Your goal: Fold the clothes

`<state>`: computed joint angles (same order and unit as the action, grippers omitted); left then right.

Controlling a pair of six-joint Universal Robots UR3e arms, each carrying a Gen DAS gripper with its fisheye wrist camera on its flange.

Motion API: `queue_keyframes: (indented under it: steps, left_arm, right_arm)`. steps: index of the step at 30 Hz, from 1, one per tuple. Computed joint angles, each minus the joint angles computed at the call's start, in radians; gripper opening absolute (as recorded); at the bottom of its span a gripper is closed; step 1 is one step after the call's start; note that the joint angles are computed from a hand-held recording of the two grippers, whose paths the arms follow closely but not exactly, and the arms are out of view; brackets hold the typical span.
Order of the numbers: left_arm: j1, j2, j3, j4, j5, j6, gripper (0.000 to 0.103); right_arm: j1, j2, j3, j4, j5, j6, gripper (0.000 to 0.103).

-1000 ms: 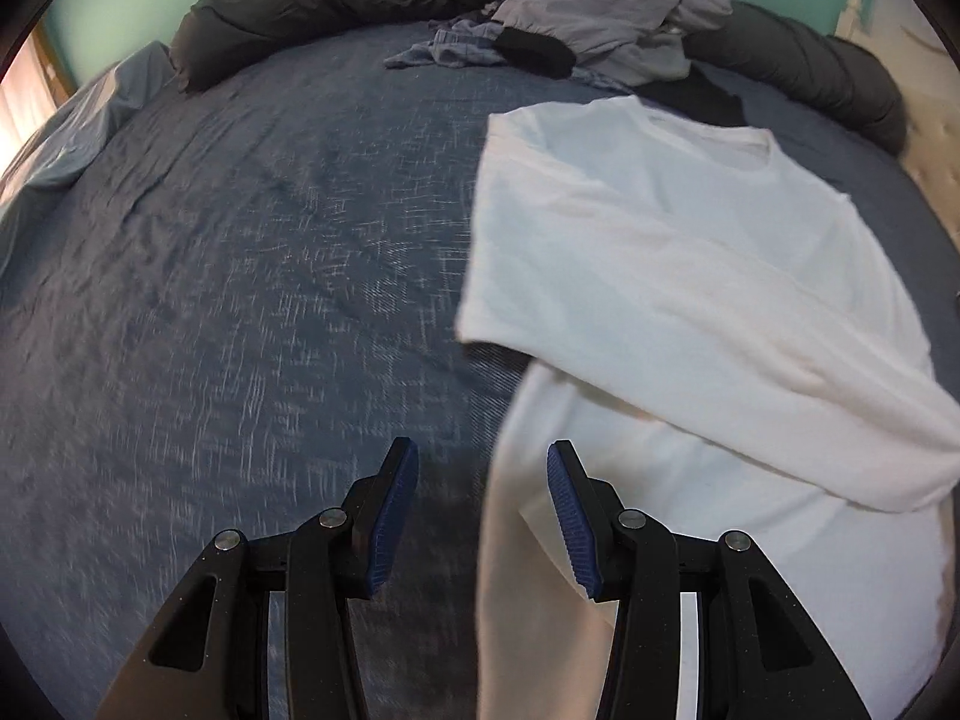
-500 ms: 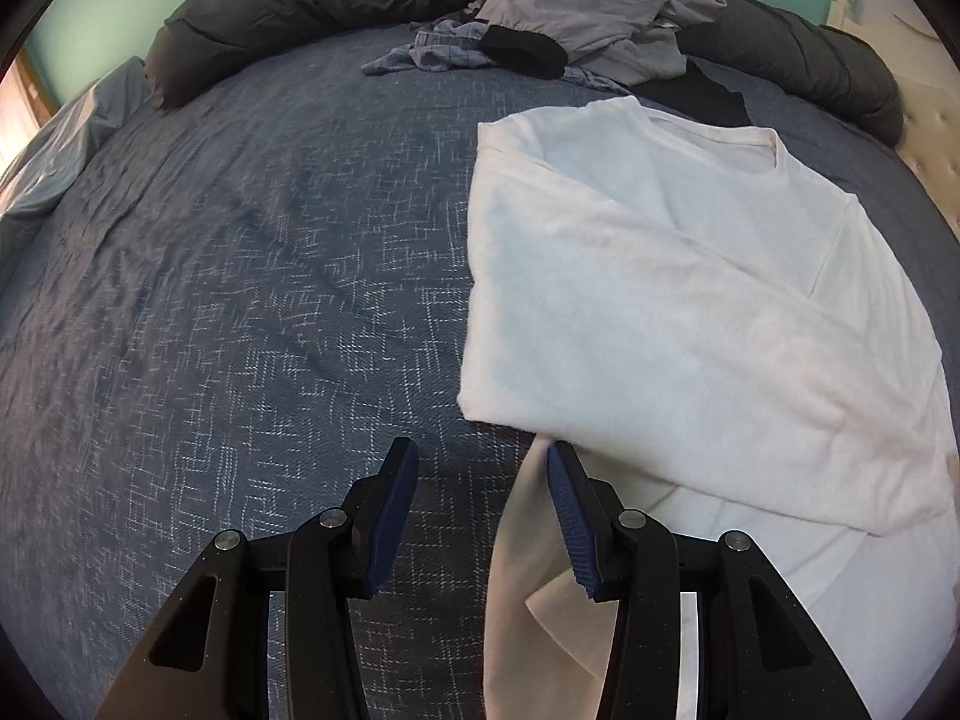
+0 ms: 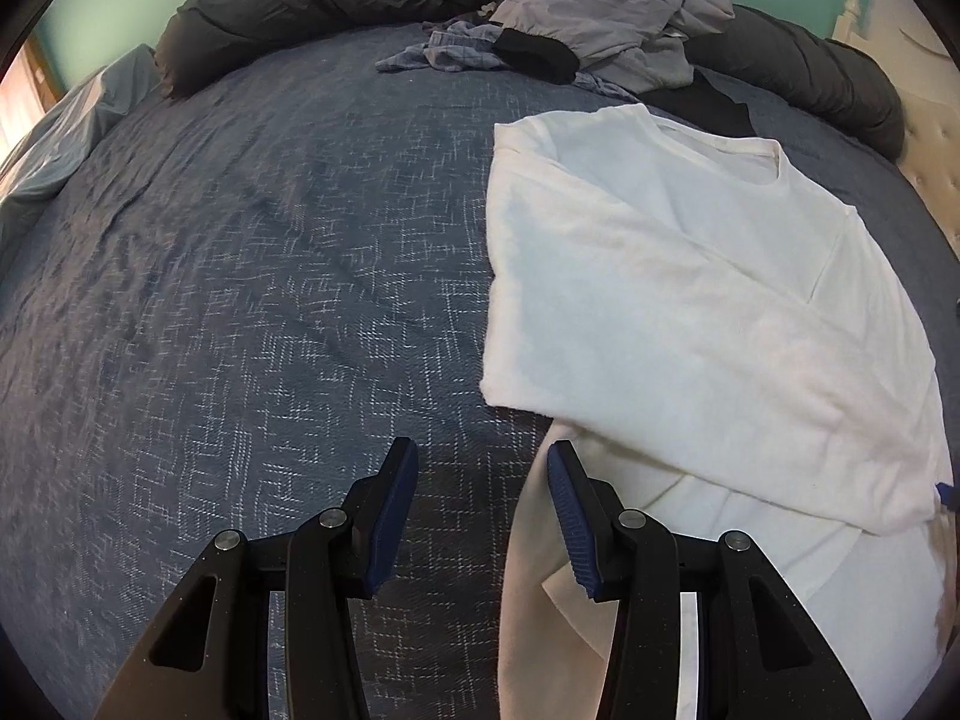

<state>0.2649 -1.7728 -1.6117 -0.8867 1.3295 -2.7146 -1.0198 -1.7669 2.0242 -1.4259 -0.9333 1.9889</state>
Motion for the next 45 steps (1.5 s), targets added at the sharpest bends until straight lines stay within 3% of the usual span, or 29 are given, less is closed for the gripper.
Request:
queue_keyframes:
  steps: [2, 3, 5, 9, 11, 15, 23, 40, 41, 44, 45]
  left_arm:
    - [0.003, 0.007, -0.002, -0.005, -0.002, 0.002, 0.049]
    - [0.005, 0.011, -0.004, -0.007, -0.003, 0.005, 0.049]
    - [0.009, 0.016, -0.006, -0.008, -0.004, 0.010, 0.049]
    - [0.016, 0.021, -0.006, -0.012, -0.008, 0.016, 0.049]
    - [0.018, 0.022, -0.005, -0.013, -0.011, 0.020, 0.049]
    - [0.017, 0.021, 0.005, -0.019, -0.014, 0.025, 0.049]
    - [-0.001, -0.004, 0.019, -0.011, 0.024, 0.029, 0.049]
    - [-0.092, -0.129, 0.088, 0.091, 0.084, 0.034, 0.049]
    - [-0.092, -0.134, 0.095, 0.093, 0.082, 0.035, 0.047]
    - [-0.095, -0.143, 0.123, 0.088, 0.077, 0.043, 0.017]
    - [-0.099, -0.138, 0.127, 0.096, 0.080, 0.048, 0.012]
  right_arm:
    - [0.019, 0.006, 0.013, -0.019, -0.010, 0.005, 0.038]
    - [0.022, 0.002, 0.021, -0.029, -0.009, 0.005, 0.027]
    - [0.024, -0.006, 0.032, -0.045, -0.004, 0.002, 0.015]
    - [0.011, -0.009, 0.033, -0.038, 0.018, -0.015, 0.004]
    - [-0.011, -0.022, 0.020, 0.001, 0.032, -0.042, 0.003]
    - [-0.104, -0.043, -0.073, 0.213, 0.102, -0.155, 0.003]
    - [-0.196, 0.020, -0.171, 0.382, 0.147, -0.249, 0.003]
    - [-0.235, 0.045, -0.165, 0.353, 0.155, -0.244, 0.003]
    - [-0.234, 0.045, -0.165, 0.353, 0.155, -0.244, 0.003]
    - [-0.233, 0.044, -0.162, 0.357, 0.157, -0.247, 0.003]
    - [-0.230, 0.042, -0.160, 0.358, 0.156, -0.249, 0.003]
